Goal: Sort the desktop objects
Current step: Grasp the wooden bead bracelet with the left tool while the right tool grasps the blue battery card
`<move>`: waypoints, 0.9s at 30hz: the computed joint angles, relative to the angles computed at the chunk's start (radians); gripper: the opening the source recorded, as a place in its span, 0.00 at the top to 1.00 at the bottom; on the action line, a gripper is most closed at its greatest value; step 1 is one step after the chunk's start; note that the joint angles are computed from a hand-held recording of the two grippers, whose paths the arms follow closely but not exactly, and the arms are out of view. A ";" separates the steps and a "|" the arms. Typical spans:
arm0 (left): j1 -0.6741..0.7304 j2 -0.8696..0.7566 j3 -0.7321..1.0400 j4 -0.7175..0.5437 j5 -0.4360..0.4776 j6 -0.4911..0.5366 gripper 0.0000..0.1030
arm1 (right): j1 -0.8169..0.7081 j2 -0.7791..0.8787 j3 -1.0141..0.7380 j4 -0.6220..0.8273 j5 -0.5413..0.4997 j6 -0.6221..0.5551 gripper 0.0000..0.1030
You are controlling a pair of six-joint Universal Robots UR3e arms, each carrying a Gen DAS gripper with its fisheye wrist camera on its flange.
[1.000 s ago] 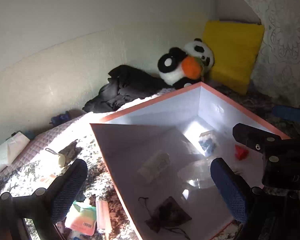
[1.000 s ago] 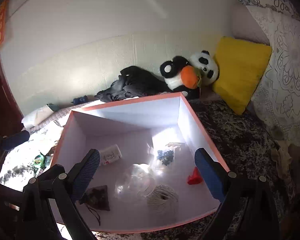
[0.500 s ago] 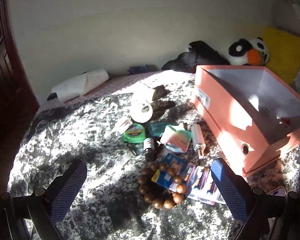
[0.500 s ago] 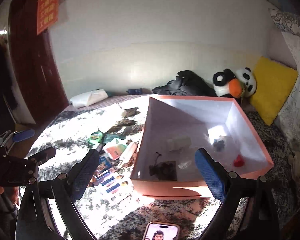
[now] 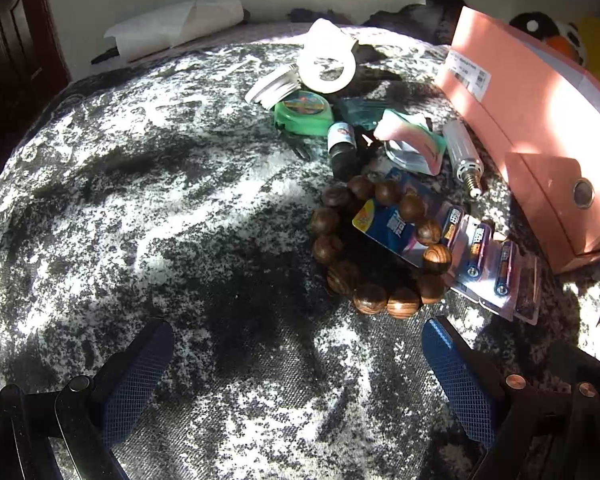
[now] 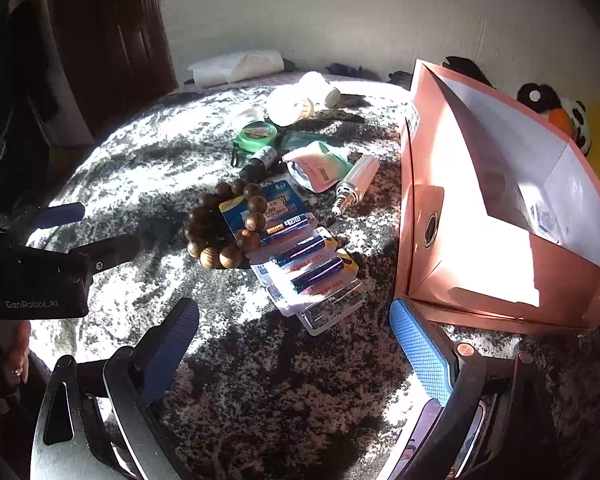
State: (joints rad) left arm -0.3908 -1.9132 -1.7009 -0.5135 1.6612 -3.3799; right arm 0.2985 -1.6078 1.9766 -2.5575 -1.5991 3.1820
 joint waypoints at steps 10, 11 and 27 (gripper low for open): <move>0.004 -0.280 0.303 -0.106 -0.004 -0.058 0.00 | 0.009 0.165 0.055 -0.133 -0.084 -0.047 0.05; -0.004 -0.312 0.358 -0.150 0.027 -0.060 0.00 | 0.005 0.181 0.056 -0.146 -0.080 -0.053 0.05; 0.050 -0.278 0.358 -0.160 -0.029 -0.056 0.82 | -0.002 0.414 -0.134 -0.259 -0.063 -0.009 0.11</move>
